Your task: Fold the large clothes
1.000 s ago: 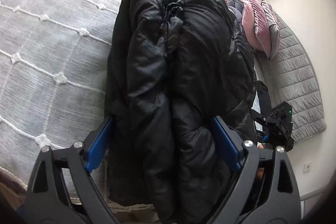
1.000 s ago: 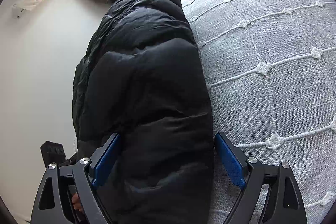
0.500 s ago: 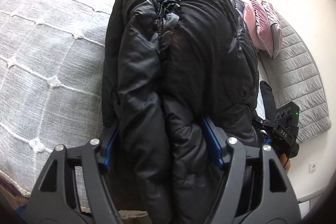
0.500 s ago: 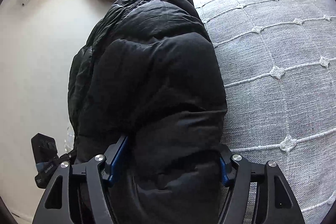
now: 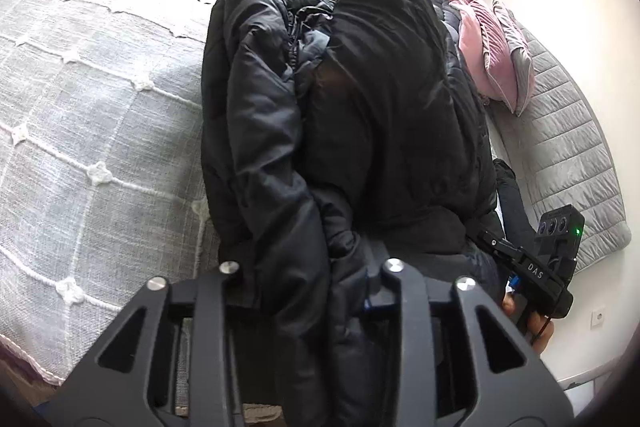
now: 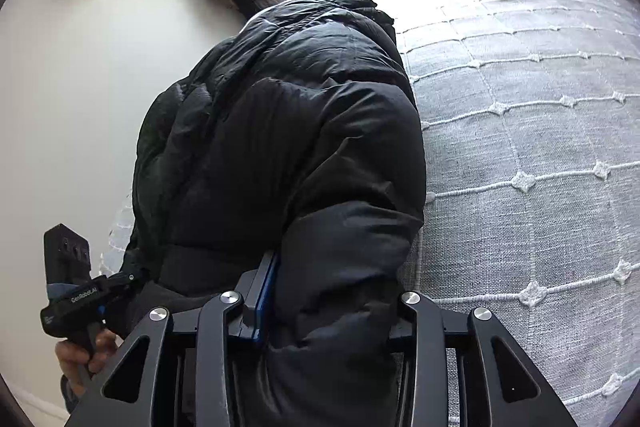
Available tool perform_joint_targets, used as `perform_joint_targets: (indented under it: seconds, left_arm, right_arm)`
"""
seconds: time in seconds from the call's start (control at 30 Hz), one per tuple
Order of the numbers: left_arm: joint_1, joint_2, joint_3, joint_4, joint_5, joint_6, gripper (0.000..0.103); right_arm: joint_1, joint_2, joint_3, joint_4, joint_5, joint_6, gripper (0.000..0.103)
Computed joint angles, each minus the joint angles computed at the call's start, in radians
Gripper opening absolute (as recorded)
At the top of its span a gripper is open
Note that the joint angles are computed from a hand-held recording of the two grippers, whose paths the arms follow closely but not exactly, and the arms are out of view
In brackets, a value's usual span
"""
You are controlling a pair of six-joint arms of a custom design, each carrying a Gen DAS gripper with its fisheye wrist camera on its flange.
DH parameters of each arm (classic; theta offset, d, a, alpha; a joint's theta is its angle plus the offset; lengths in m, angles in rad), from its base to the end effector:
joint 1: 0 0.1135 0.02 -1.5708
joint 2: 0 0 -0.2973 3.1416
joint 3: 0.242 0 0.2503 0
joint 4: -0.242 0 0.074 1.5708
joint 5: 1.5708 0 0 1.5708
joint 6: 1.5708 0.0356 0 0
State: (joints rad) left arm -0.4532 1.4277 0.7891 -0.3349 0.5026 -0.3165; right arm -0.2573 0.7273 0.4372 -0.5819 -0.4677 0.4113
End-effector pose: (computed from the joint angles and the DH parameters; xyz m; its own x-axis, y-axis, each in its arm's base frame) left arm 0.2331 -0.1326 0.2241 -0.9017 0.1358 -0.4105 0.3647 0.7487 -0.5536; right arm 0.1162 -0.0140 0.2181 -0.7000 0.5532 -0.4516 0.2471 0.7810 0.5736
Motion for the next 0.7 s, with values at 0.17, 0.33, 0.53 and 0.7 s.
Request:
perform_joint_targets:
  seconds: [0.17,0.33,0.53,0.7]
  left_arm:
    - [0.024,-0.024,0.004,0.005,0.010,0.014,0.022]
    - [0.051,-0.018,0.043,-0.016,0.013,0.026,0.019]
    - [0.093,0.018,0.175,-0.087,0.012,0.069,0.018]
    - [0.208,0.076,0.336,-0.180,0.059,0.152,0.018]
  right_arm:
    - [0.107,-0.078,0.040,-0.034,0.103,0.040,0.029]
    - [0.414,-0.086,0.072,-0.033,0.396,0.180,0.027]
    - [0.630,0.030,0.169,-0.003,0.610,0.266,0.024]
    - [0.755,0.227,0.304,0.066,0.724,0.258,0.023]
